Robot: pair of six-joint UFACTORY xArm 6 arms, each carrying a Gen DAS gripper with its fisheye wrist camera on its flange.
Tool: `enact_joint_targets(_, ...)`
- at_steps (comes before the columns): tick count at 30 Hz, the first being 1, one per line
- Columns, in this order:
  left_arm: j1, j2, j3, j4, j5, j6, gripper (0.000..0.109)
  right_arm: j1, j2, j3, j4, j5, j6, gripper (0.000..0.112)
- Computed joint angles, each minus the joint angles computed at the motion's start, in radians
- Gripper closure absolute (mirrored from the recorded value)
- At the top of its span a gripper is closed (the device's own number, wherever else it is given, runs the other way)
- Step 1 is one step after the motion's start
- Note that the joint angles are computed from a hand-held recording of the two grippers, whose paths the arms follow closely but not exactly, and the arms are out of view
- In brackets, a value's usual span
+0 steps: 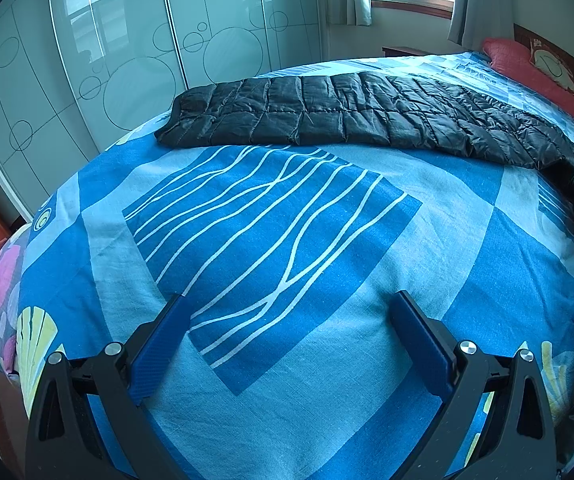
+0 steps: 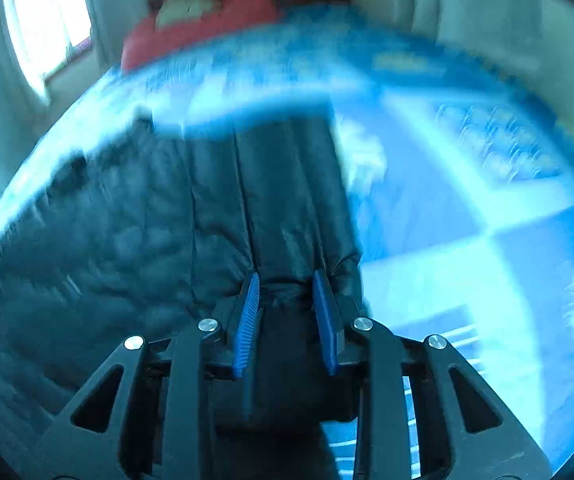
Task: Fold large clothes
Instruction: 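Fold the held jacket side over the jacket center, then open the right gripper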
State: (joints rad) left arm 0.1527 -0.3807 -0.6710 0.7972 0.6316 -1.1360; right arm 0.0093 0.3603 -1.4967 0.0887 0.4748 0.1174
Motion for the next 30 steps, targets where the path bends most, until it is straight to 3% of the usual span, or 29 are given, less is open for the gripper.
enact_joint_targets(5, -0.001, 0.002, -0.001, 0.003, 0.001, -0.002, 0.009, 0.003, -0.026, -0.023, -0.012, -0.020, -0.039, 0.083)
enact_joint_targets(8, 0.000, 0.003, -0.002, 0.005, 0.002, -0.004, 0.009, -0.005, 0.048, -0.150, -0.060, -0.037, 0.012, 0.080)
enact_joint_targets(13, 0.004, 0.002, 0.000, 0.005, -0.002, -0.002, 0.009, -0.029, 0.318, -0.530, -0.017, 0.164, 0.022, 0.079)
enact_joint_targets(15, -0.001, 0.003, -0.001, 0.007, 0.001, -0.006, 0.009, -0.026, 0.379, -0.590, -0.033, 0.218, 0.033, 0.078)
enact_joint_targets(19, -0.001, 0.003, -0.001, 0.007, 0.000, -0.007, 0.009, -0.019, 0.328, -0.540, -0.071, 0.192, 0.057, 0.078)
enact_joint_targets(23, 0.002, 0.004, -0.001, 0.010, -0.001, -0.007, 0.009, 0.004, 0.158, -0.278, -0.110, 0.026, 0.081, 0.066)
enact_joint_targets(26, 0.001, 0.005, -0.003, 0.011, 0.002, -0.007, 0.009, 0.023, 0.156, -0.225, -0.189, 0.012, 0.094, 0.056)
enact_joint_targets(30, 0.004, 0.002, 0.001, 0.000, -0.008, -0.002, 0.009, 0.036, 0.152, -0.247, -0.232, 0.052, 0.126, 0.056)
